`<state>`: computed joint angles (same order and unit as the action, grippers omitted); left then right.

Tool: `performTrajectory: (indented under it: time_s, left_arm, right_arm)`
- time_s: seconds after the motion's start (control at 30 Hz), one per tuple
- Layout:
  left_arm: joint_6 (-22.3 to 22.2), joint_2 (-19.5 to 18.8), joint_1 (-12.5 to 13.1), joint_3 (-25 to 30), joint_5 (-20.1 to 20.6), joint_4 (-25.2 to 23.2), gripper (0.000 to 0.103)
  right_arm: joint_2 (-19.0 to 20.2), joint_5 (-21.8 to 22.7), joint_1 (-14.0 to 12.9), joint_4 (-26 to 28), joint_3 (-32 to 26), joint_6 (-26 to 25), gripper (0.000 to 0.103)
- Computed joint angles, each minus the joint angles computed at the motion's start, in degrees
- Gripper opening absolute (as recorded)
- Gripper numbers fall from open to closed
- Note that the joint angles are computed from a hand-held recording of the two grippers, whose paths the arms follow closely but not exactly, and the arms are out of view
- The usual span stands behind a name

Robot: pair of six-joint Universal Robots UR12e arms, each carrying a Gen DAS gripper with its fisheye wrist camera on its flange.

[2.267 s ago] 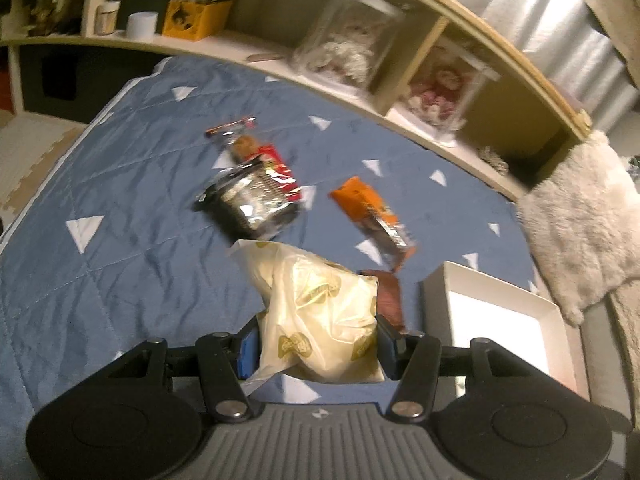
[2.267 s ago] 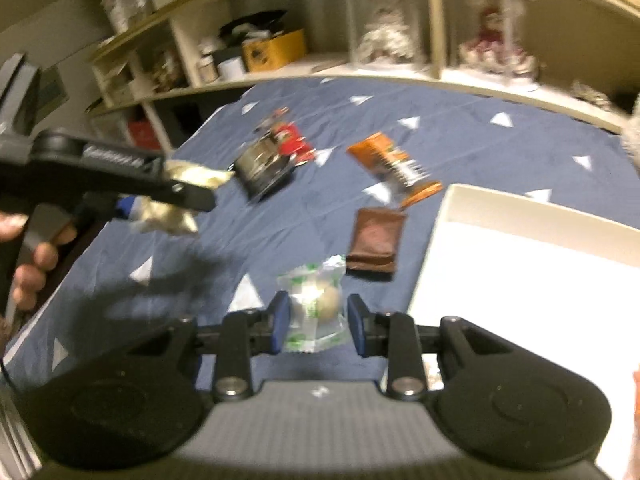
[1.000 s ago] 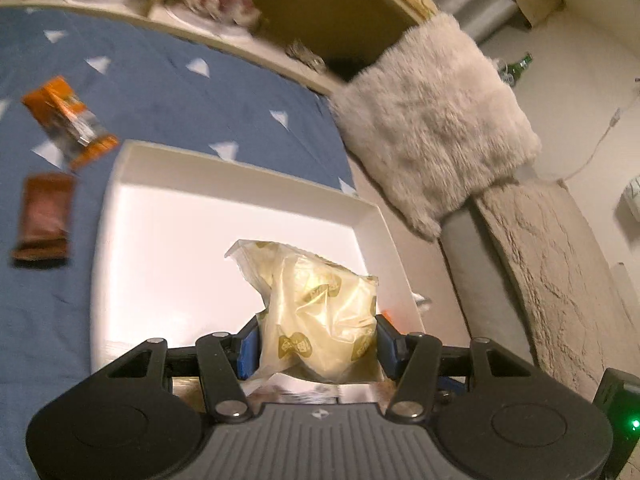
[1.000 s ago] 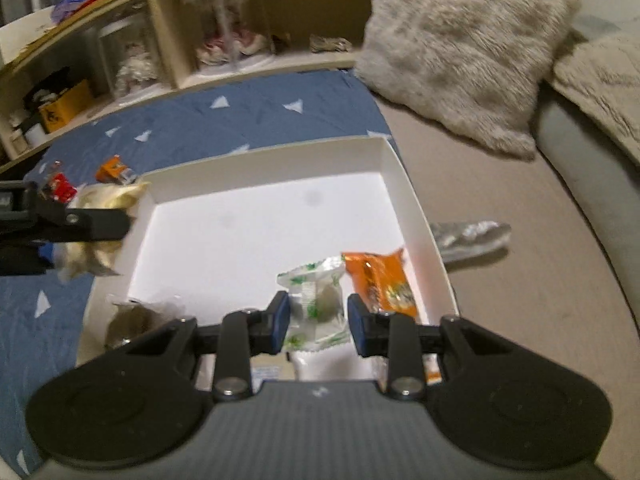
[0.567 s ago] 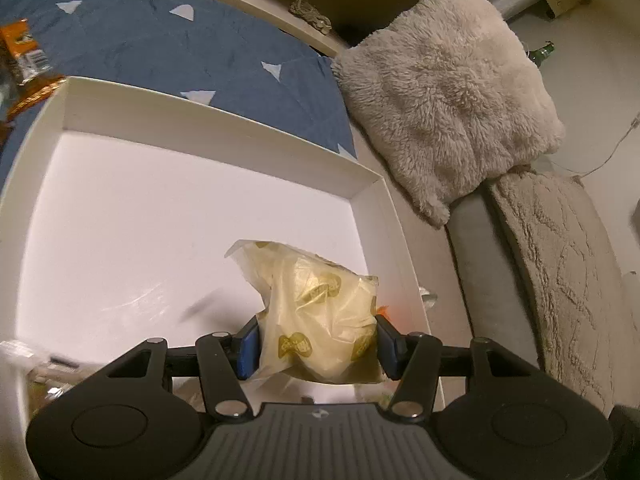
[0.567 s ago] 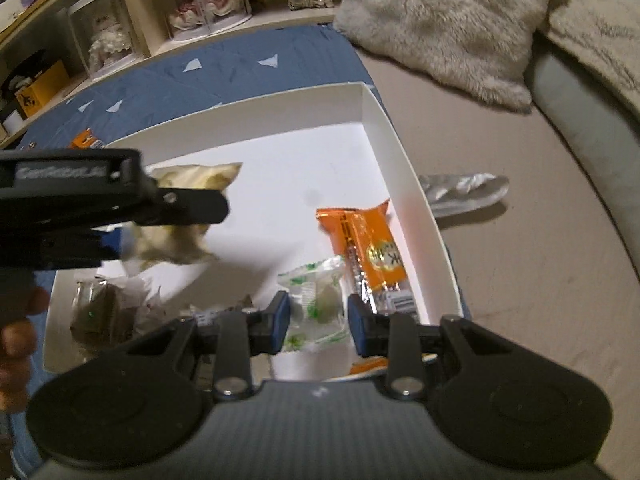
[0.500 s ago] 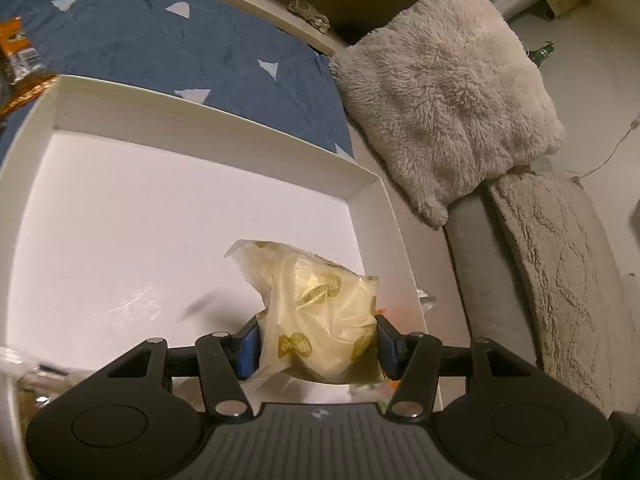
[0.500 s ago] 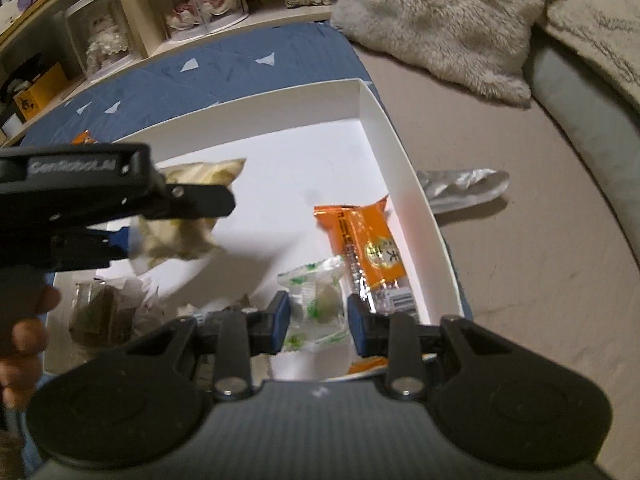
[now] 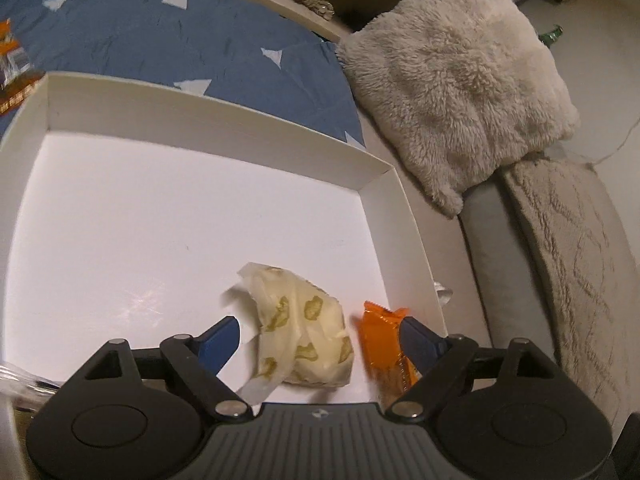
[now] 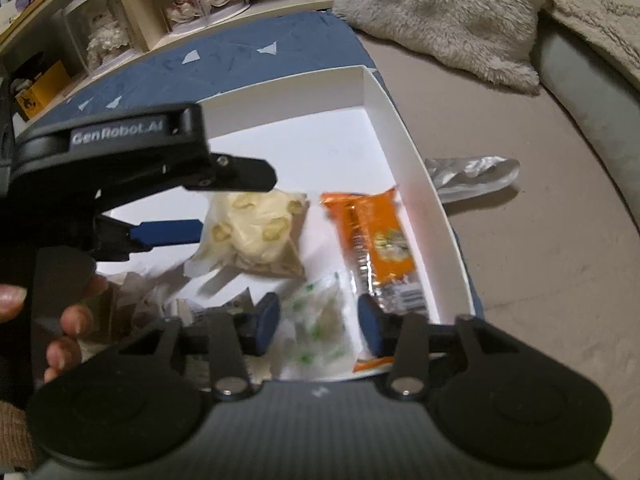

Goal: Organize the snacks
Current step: 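Lower both snacks into the white tray and open both grippers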

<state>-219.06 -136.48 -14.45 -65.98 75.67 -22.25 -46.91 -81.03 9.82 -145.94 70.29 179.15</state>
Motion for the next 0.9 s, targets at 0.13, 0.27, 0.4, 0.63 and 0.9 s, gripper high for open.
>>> performTrajectory:
  time_s: [0.13,0.27,0.4,0.63,0.9]
  left_arm:
    - [2.60,0.65,-0.02,-0.06,0.33,-1.53,0.088]
    - [4.79,1.38,-0.09,-0.38,0.44,-3.09,0.088]
    - [6.28,2.46,0.00,-1.45,0.78,-3.96,0.088]
    - [8.93,4.72,0.09,-3.64,2.14,-4.68,0.089]
    - [10.36,7.04,0.12,-6.05,3.45,-4.70,0.092]
  right_arm:
    - [-0.16,-0.76,0.08,-0.53,0.13,0.01,0.059]
    - [-0.58,-0.56,-0.01,-1.33,0.70,0.00,0.060]
    - [-1.07,-0.31,-0.08,-2.05,1.26,-0.29,0.062]
    - [-2.05,-1.07,-0.11,-3.49,2.40,-1.13,0.066]
    - [-3.64,-1.81,-0.05,-4.50,4.01,-1.95,0.068]
